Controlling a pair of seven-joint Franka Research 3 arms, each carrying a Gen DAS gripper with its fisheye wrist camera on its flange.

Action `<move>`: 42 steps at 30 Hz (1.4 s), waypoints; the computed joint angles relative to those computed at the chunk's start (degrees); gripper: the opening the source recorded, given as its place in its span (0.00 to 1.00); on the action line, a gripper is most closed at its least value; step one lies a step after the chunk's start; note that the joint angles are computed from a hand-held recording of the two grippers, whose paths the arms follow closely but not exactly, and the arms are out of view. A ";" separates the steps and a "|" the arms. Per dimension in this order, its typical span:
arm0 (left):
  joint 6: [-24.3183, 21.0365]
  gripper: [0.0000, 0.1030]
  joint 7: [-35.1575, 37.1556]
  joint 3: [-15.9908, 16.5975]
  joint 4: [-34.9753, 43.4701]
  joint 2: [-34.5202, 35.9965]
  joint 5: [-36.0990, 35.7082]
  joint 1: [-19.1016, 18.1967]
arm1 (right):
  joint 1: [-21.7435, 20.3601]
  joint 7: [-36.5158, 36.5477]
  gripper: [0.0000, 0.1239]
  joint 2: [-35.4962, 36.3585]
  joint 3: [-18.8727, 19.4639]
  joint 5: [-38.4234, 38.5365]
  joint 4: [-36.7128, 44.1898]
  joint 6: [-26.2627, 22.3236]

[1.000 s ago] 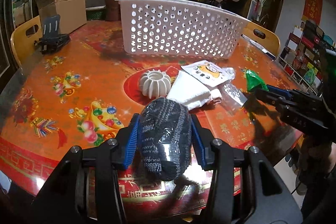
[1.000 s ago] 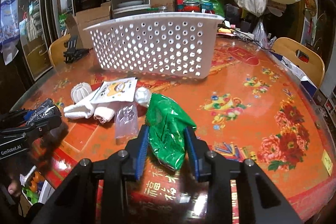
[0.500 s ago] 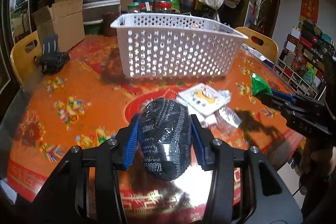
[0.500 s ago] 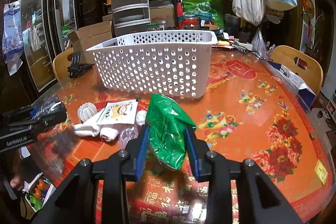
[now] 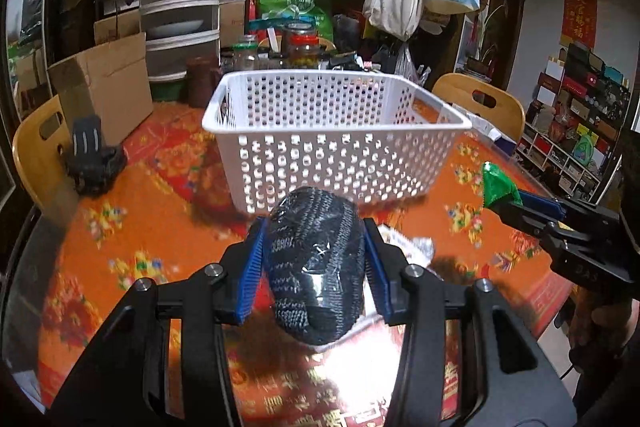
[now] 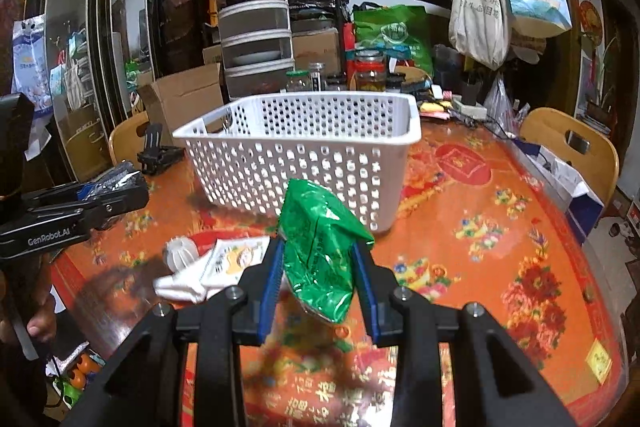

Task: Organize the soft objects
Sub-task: 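Lift and carry the glove and packet in both tools over the white basket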

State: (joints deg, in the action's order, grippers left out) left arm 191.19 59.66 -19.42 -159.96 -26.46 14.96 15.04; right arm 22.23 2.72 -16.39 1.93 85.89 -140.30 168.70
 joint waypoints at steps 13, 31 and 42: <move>-5.81 0.42 3.62 10.33 10.68 4.27 3.38 -7.21 | -0.20 8.86 0.27 2.30 -0.68 -9.64 7.50 -2.61; -25.68 0.42 22.73 22.04 41.19 23.93 -15.37 -20.08 | -3.85 38.25 0.27 16.02 1.81 -41.00 24.39 -6.39; -40.75 0.42 19.77 15.06 61.36 41.07 -12.36 -13.10 | -4.79 60.99 0.27 30.14 1.55 -65.42 40.00 -15.60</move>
